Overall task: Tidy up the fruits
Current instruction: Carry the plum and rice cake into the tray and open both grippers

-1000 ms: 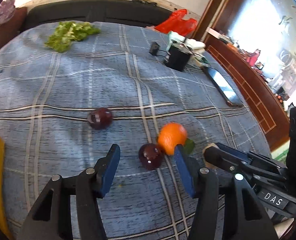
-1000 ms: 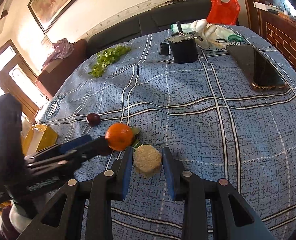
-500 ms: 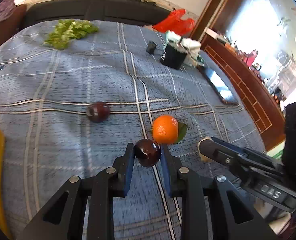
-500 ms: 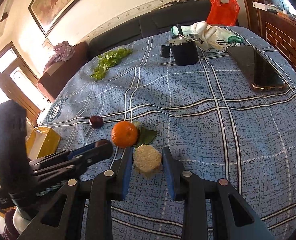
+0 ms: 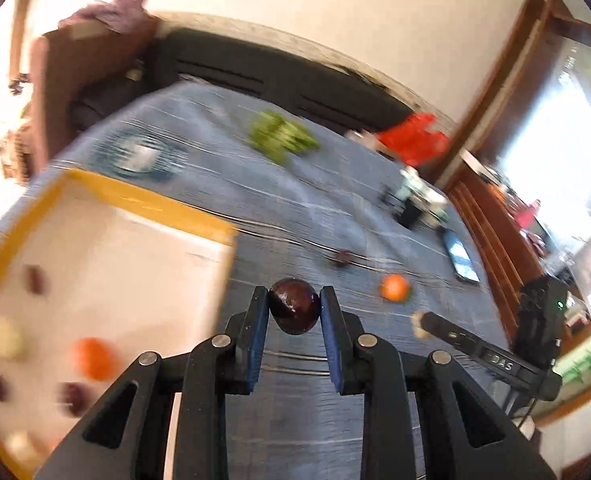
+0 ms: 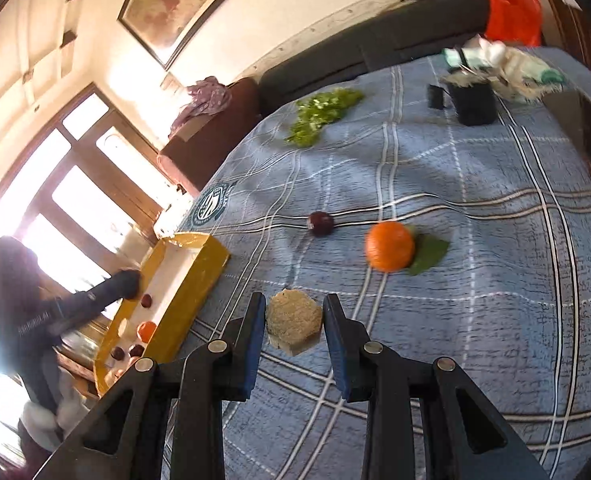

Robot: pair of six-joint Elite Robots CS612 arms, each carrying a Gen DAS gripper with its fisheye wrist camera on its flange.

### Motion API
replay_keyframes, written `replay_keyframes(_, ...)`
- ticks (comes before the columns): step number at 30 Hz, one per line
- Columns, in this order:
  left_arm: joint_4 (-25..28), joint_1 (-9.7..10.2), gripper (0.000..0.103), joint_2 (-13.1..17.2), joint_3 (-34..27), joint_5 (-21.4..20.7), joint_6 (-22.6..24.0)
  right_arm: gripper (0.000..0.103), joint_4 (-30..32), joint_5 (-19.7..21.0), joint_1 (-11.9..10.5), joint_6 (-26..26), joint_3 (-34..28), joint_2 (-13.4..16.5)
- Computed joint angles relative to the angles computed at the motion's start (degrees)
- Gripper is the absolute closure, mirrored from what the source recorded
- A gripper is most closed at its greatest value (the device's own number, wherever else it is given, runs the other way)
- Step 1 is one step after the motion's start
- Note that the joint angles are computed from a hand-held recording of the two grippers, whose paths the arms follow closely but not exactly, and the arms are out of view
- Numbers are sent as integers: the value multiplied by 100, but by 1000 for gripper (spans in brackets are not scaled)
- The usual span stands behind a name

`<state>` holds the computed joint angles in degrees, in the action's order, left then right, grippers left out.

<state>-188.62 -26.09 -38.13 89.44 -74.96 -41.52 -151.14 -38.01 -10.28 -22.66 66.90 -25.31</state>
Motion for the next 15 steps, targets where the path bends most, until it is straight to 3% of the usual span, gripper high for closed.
replay_keyframes(3,-194,44,78,-244,471,368,-151,71,-250,-271,94,-26,275,-173)
replay_keyframes(9,265,247,78,-529,1015,853,-372,70,-124,-152,347,-599,848,-646)
replay_keyframes(15,520,459,78,-518,1224,652,-677,70,153,-493,822,-1267,1127,-929)
